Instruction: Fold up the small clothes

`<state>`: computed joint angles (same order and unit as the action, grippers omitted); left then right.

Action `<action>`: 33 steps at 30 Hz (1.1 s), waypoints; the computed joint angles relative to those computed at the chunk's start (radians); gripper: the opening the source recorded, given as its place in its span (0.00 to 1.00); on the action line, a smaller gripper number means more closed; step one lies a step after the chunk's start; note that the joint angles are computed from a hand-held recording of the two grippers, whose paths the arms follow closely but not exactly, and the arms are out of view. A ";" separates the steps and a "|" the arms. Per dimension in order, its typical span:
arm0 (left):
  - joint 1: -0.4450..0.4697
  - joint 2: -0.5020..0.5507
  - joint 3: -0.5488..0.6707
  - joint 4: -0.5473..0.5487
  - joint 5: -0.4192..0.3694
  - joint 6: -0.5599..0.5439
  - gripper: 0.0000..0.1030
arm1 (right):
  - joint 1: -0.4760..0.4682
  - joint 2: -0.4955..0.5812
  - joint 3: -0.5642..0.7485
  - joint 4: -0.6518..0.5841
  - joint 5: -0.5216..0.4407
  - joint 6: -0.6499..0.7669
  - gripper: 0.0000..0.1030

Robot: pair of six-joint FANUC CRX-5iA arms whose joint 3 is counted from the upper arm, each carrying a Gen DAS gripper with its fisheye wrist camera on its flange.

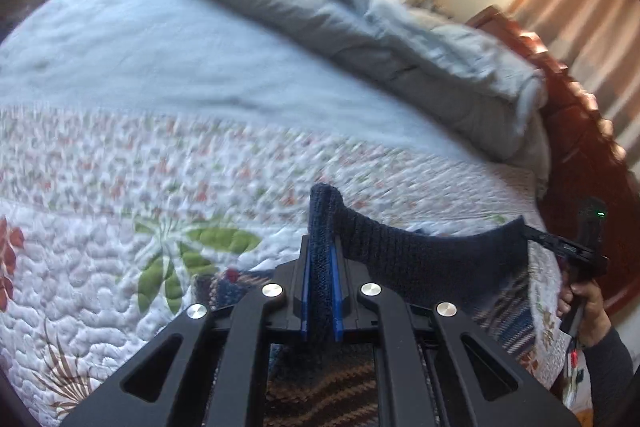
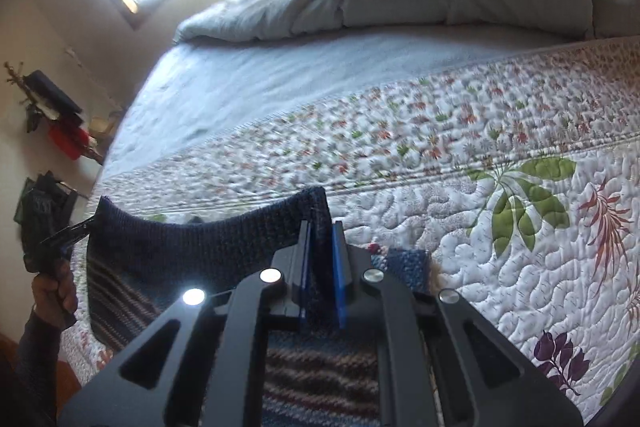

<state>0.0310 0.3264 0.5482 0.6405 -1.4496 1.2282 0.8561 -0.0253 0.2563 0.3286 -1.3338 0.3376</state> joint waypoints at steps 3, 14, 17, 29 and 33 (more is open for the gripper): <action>-0.038 0.046 0.032 -0.130 -0.038 0.069 0.08 | -0.019 0.049 0.018 -0.032 -0.031 -0.001 0.09; -0.048 0.072 0.086 -0.115 0.019 0.086 0.08 | -0.034 0.080 0.032 0.044 -0.021 -0.033 0.08; -0.057 0.082 0.083 -0.132 0.017 0.090 0.08 | -0.046 0.094 0.028 0.026 -0.017 -0.025 0.08; -0.069 0.117 0.060 -0.221 -0.025 0.146 0.16 | -0.082 0.108 -0.025 -0.062 0.005 -0.056 0.23; -0.049 -0.006 -0.028 -0.198 0.104 0.115 0.26 | 0.022 0.027 -0.116 0.165 0.057 -0.153 0.30</action>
